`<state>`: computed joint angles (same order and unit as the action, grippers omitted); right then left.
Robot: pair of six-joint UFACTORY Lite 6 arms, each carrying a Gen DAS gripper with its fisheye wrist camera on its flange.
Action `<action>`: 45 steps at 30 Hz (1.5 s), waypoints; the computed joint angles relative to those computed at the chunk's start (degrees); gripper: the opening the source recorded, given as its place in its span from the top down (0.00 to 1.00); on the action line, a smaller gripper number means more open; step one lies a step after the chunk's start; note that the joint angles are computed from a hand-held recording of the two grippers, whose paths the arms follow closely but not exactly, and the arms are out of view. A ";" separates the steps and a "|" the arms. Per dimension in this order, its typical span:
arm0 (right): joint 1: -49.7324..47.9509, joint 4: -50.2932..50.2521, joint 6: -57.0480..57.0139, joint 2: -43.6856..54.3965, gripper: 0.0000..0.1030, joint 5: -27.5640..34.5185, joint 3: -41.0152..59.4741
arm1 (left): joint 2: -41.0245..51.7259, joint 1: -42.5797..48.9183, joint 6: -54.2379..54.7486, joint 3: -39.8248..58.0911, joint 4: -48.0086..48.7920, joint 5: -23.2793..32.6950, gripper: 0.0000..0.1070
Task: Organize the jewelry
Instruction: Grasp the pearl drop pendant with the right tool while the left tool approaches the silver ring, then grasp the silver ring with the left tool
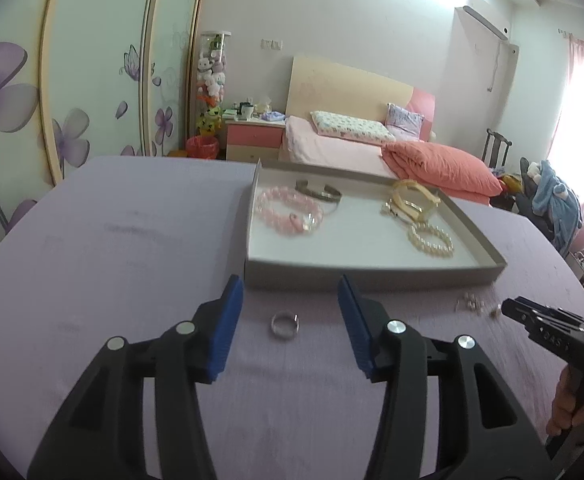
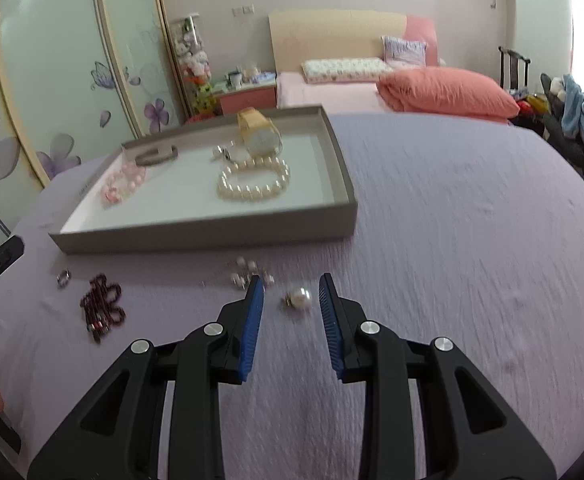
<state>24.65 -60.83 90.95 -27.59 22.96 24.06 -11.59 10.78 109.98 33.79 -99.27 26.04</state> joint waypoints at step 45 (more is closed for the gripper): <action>9.35 12.47 -6.61 -6.22 0.80 11.08 -3.26 | 13.60 -6.79 -9.65 8.30 10.80 -10.24 0.50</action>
<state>34.00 -48.35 84.33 -33.82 34.04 20.80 2.01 3.99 100.33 42.09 -88.47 15.80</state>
